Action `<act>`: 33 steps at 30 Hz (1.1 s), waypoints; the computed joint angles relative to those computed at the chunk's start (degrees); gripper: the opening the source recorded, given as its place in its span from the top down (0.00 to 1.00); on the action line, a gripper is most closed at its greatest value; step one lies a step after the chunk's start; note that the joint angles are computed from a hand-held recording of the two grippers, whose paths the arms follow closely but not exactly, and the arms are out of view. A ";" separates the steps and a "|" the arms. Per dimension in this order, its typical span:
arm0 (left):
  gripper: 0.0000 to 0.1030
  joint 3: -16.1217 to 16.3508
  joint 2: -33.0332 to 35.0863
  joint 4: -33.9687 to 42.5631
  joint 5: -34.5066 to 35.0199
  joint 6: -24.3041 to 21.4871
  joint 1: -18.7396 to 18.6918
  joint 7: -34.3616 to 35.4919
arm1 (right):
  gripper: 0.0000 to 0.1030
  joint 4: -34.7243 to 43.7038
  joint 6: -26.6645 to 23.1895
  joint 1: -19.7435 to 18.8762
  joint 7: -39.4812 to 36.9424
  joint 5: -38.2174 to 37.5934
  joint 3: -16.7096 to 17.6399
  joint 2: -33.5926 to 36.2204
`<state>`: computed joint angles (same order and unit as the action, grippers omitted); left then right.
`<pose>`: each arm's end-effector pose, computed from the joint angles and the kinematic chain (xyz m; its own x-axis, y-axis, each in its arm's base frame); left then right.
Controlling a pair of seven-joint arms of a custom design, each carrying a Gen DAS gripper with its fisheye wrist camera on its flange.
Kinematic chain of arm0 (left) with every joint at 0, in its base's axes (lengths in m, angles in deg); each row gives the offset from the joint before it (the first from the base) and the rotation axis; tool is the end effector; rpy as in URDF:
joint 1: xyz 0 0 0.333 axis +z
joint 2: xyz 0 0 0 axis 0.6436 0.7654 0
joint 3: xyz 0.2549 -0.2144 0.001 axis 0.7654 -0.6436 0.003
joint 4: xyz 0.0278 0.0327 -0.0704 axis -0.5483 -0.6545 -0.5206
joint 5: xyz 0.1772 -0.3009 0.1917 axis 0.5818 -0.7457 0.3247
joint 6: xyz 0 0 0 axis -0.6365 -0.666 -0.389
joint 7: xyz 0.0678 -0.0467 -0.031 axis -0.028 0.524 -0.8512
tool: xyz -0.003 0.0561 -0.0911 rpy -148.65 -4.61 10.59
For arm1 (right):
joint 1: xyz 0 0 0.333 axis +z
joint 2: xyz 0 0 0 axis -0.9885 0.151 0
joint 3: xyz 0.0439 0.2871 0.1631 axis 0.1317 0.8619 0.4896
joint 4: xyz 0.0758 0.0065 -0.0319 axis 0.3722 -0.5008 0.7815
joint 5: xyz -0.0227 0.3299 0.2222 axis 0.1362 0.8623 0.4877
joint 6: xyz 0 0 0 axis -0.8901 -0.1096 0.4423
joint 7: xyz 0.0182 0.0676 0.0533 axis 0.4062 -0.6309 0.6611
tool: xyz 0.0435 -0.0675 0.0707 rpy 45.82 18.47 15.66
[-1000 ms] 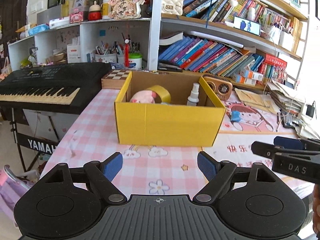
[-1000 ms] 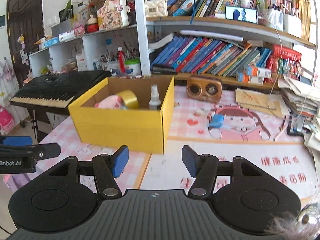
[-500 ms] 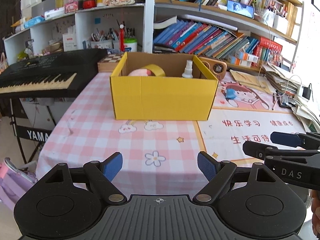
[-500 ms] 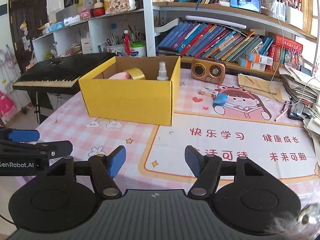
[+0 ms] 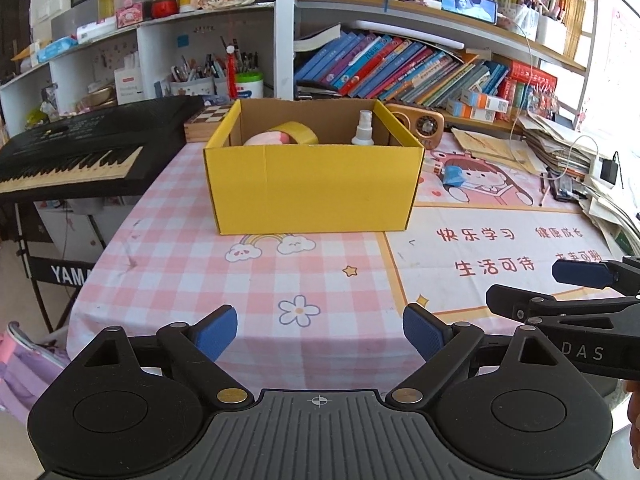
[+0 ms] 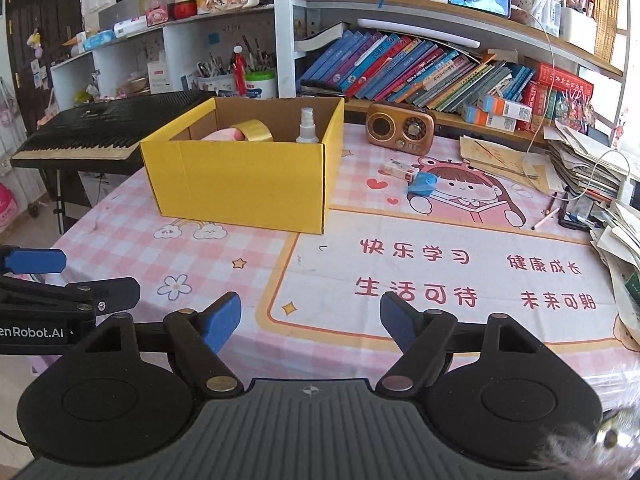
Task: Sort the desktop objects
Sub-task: 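Move both open tools toward the blue bag and white medicine box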
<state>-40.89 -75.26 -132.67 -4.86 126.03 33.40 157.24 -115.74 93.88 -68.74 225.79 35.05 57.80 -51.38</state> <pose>0.6476 -0.1596 0.4711 -0.3211 -0.9466 0.0301 -0.6364 0.1921 -0.7471 0.6112 0.1350 0.4628 -0.0083 -0.9998 -0.0182 -0.6242 0.0194 -0.7810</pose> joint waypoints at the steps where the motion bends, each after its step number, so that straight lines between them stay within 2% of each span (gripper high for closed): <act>1: 0.10 -0.13 0.08 0.11 -0.07 -0.19 0.11 0.16 | 0.25 -0.10 -0.14 0.04 0.18 -0.10 -0.08 -0.07; 7: 0.09 -1.68 0.75 0.95 -1.59 -1.35 1.09 2.55 | 0.22 -0.55 -1.89 0.07 2.29 -1.53 -0.21 -0.66; 17: 0.07 -5.66 2.49 3.60 -7.99 -3.65 3.06 11.44 | 0.20 -1.05 -6.76 -1.15 8.93 -6.20 0.57 -2.19; 33: 0.07 -6.95 6.84 10.23 -11.99 -8.41 1.30 18.39 | 0.20 -2.84 -12.17 -4.33 14.22 -8.67 2.31 -4.50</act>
